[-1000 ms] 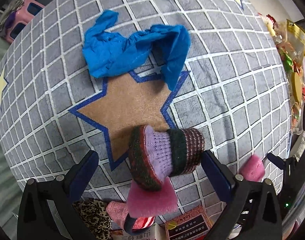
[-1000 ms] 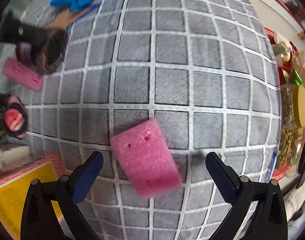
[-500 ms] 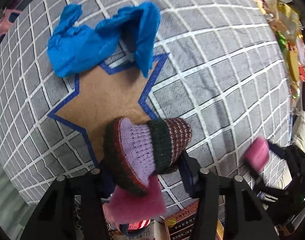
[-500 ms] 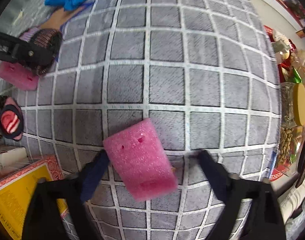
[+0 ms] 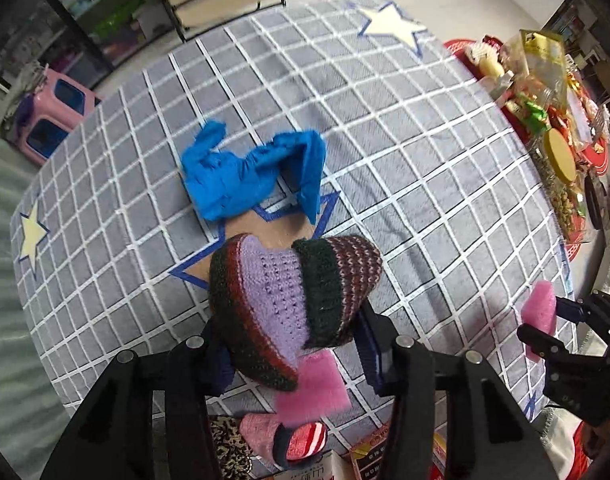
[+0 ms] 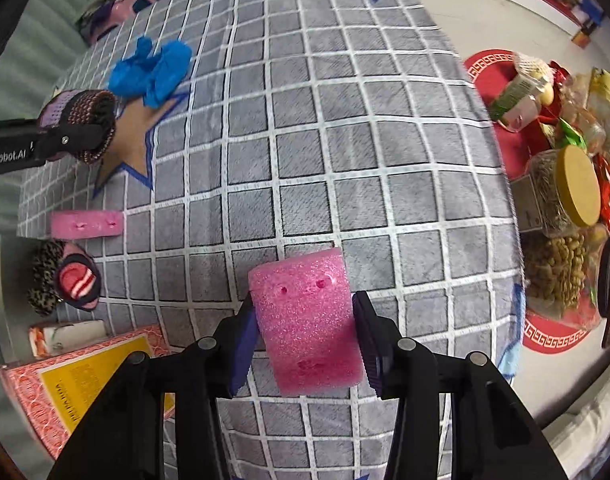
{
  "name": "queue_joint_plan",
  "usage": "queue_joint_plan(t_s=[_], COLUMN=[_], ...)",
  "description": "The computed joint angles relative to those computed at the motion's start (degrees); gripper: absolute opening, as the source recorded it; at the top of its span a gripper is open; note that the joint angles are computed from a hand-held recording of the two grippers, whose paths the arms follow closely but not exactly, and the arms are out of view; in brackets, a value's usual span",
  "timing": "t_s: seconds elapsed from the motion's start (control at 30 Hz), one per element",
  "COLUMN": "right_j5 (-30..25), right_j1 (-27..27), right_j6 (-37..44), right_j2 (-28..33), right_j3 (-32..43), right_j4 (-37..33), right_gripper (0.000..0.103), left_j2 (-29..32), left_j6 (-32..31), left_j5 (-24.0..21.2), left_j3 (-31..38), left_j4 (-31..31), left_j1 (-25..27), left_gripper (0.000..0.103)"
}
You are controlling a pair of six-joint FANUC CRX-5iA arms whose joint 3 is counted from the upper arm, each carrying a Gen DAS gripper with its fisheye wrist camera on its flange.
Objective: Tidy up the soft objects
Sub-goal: 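Carry the purple knit hat and pink foam block over the white box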
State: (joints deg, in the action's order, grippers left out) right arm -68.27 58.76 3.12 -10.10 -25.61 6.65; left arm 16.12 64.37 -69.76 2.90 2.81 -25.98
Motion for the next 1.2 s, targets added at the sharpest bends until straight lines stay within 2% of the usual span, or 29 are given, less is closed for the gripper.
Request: queue_joint_plan(t_s=[0.23,0.37,0.53,0.97,1.2], right_j5=[-1.49,-3.72,-5.42,-11.89,-13.38], right_j1=[3.73,8.98,12.22,18.51,19.47], right_j6=[-7.04,-13.38,-16.7,-20.03,-16.55], right_j2=[-4.48,-4.99,-4.46,1.5,7.32], right_j3=[-1.85,-0.22,2.03,12.58,20.27], right_j4=[1.8,3.26,4.73,8.72,10.16], right_gripper=[0.047,0.047,0.047,0.047,0.047], left_j2=[-7.3,-11.03,-16.31,-29.32,-33.45], left_j6=[-7.38,-9.88,-12.44,-24.04,-28.97], left_j5=[-0.12,-1.22,-1.96,-7.03,-10.28], left_j3=[-5.28,-7.78,-12.09,-21.88,-24.35], left_j4=[3.73,5.16,6.05,10.75,13.58], left_j1=[7.75,11.37,15.37,28.86,38.08], left_gripper=[0.053,0.053,0.053,0.054,0.054])
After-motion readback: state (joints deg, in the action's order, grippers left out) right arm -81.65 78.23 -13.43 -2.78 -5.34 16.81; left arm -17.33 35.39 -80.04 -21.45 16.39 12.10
